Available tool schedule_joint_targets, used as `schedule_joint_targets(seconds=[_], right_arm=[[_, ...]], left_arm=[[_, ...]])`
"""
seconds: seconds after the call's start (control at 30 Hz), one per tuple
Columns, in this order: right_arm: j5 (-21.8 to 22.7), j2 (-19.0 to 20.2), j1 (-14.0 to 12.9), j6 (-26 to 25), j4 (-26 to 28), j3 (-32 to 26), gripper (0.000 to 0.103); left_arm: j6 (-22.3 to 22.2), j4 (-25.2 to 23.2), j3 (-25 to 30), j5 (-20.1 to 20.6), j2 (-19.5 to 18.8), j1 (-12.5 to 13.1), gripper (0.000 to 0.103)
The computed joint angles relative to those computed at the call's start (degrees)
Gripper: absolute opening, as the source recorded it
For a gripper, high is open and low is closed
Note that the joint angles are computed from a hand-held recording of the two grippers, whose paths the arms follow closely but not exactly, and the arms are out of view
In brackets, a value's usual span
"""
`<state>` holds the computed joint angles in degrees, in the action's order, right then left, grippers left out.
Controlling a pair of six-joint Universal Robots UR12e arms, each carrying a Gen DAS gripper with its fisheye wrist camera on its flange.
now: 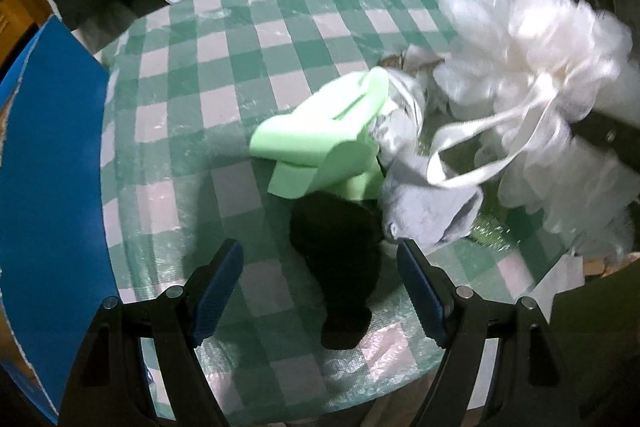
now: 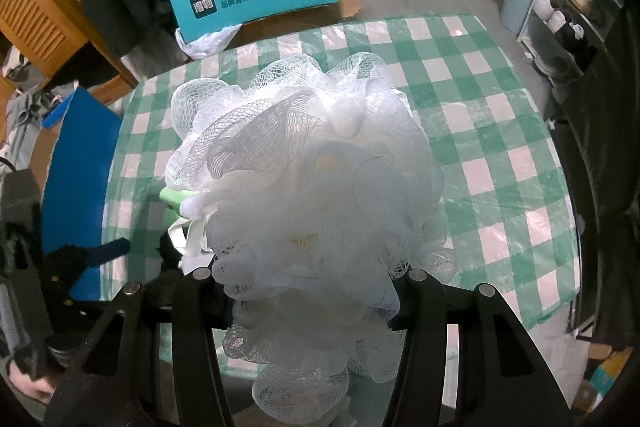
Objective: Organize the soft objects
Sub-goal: 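Grasp the black sock with the left tool while the right tool holds the bath puff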
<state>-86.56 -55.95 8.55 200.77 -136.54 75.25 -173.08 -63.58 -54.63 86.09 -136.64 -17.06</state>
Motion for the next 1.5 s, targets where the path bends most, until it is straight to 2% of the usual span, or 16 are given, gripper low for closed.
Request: schedule_joint_targets(seconds=[0.33, 0.37, 0.43, 0.5, 0.6, 0.8, 1.1, 1.5], right_arm=[[1.0, 0.3, -0.3, 0.7, 0.1, -0.1, 0.051], [0.9, 0.2, -0.3, 0.7, 0.1, -0.1, 0.051], [1.0, 0.2, -0.3, 0.6, 0.1, -0.1, 0.051], [1.1, 0.3, -0.4, 0.5, 0.2, -0.2, 0.051], [1.1, 0.4, -0.2, 0.3, 0.3, -0.3, 0.051], [0.8, 0.5, -0.1, 0.2, -0.2, -0.6, 0.051], [0.3, 0.5, 0.4, -0.2, -1.3, -1.2, 0.051], [-0.6, 0.2, 1.4, -2.1, -4.3, -2.5, 0.051]], left_arm=[[0.5, -1.4, 2.3, 0.3, -2.5, -0.3, 0.078], [0.6, -1.7, 2.5, 0.1, -2.7, -0.2, 0.076], [1.1, -2.4, 3.0, -1.1, -3.0, -0.1, 0.06], [1.4, -2.8, 3.3, -1.5, -3.2, 0.0, 0.05], [2.5, -1.4, 2.7, -1.2, -2.9, -0.2, 0.046], [3.5, 0.3, 1.9, 2.4, -2.1, -0.7, 0.044], [0.6, 5.0, -1.8, 1.4, 1.3, 0.8, 0.044], [0.3, 12.7, -4.2, 1.1, 3.9, 1.8, 0.044]])
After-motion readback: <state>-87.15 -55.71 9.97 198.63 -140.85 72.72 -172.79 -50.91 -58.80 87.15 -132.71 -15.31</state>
